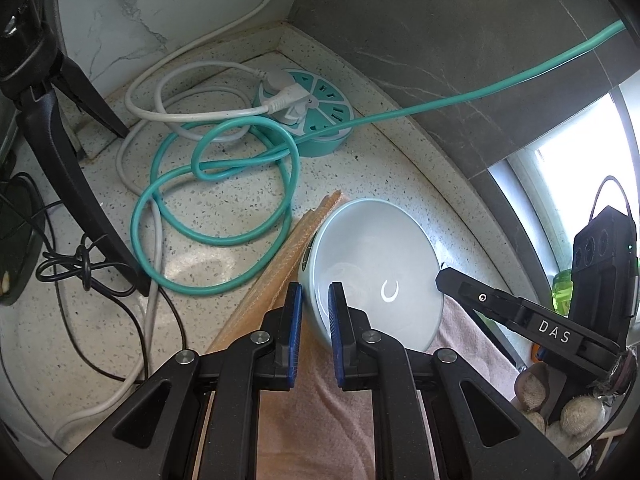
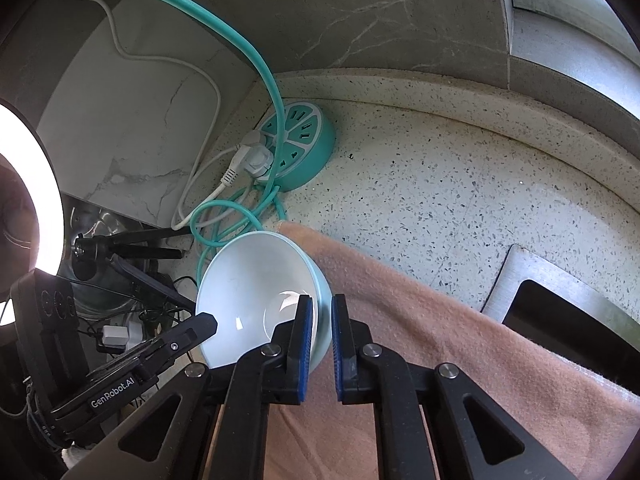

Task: Organize plates and bowls
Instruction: 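Close both grippers on the rim of the white ceramic bowl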

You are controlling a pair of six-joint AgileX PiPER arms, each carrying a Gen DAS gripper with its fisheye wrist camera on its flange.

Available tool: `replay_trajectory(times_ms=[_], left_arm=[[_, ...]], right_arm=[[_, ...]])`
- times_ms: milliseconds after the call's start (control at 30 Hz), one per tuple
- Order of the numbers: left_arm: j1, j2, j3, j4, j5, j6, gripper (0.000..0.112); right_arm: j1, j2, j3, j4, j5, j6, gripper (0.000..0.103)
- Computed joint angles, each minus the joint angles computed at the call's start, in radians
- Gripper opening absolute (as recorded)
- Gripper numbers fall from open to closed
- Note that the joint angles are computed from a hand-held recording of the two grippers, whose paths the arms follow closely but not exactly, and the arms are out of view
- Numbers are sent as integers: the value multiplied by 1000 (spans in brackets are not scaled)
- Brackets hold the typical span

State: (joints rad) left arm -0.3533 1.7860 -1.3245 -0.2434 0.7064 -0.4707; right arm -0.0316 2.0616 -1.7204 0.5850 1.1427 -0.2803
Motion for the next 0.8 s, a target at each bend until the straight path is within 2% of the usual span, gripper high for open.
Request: replay_trajectory(times_ms=[233, 300, 800], left_arm=[[-3, 2, -4, 15, 3, 5, 9], [-3, 5, -5, 16, 1, 10, 9], [-2, -22, 11, -25, 8, 44, 9]], right_arm=[[1, 15, -11, -2, 0, 6, 8], [4, 19, -13, -3, 2, 4, 4], [2, -14, -1, -19, 15, 27, 4]])
